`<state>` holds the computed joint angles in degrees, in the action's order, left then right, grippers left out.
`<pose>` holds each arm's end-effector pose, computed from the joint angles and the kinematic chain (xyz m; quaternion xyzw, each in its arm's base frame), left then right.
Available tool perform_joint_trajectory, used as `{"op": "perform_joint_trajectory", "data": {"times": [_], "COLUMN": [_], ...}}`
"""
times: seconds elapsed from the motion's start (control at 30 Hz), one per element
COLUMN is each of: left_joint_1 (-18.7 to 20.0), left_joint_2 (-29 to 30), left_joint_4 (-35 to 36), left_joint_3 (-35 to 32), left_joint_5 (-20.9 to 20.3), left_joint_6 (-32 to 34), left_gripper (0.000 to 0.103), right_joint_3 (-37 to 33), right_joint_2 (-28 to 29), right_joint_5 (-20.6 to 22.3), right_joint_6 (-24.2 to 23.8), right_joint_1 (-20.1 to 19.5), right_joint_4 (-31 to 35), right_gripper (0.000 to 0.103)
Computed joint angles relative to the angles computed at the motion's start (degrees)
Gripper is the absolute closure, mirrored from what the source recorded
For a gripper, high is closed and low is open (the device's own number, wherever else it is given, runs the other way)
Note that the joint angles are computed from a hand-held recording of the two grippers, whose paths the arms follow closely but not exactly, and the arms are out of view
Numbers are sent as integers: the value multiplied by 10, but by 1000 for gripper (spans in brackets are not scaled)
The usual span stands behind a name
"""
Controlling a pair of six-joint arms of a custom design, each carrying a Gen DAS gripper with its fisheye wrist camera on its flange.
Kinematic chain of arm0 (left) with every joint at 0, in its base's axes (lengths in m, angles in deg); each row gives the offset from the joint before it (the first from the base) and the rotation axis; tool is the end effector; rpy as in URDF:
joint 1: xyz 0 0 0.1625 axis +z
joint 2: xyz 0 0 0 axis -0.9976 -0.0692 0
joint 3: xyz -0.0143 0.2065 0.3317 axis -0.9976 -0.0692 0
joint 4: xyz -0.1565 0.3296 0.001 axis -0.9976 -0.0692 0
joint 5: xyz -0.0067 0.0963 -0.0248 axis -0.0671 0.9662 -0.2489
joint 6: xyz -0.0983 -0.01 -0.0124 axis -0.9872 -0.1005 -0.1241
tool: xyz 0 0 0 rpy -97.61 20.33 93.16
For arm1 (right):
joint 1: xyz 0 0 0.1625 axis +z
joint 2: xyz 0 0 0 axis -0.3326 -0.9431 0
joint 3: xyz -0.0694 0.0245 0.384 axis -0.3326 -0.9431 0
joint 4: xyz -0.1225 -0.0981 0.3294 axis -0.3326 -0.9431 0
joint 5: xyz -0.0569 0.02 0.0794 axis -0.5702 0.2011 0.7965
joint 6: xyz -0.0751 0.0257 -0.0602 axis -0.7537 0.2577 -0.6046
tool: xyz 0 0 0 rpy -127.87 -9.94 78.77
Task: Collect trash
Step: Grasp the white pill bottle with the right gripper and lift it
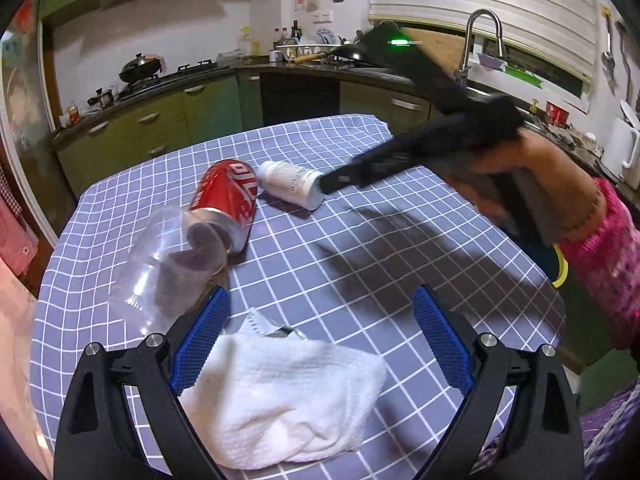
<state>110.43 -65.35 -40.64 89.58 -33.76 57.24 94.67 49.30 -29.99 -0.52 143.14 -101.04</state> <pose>-0.0933 -0.2710 0.2885 0.2956 0.8610 -0.3095 0.2749 0.3913 -0.4349 -0.0263 0.3647 -0.8919 0.1267 0.2354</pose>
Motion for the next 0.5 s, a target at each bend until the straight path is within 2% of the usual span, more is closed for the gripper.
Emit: {"op": "perform_joint_trajectory", "data": {"times": [0.23,0.5], "left_joint_1": [15,30], "left_joint_2": [-24,-20], "left_joint_4": [-2,-26], "left_joint_3": [2,2], "left_joint_5": [-12,-16], "left_joint_6": [6,21], "left_gripper": [11,11], "right_joint_3": [-121,-175], "right_joint_2": [73,109], "right_joint_5": [-37,-50], "right_joint_6": [18,26], "right_joint_1": [0,-7], "right_joint_4": [98,134], "right_gripper": [43,44]}}
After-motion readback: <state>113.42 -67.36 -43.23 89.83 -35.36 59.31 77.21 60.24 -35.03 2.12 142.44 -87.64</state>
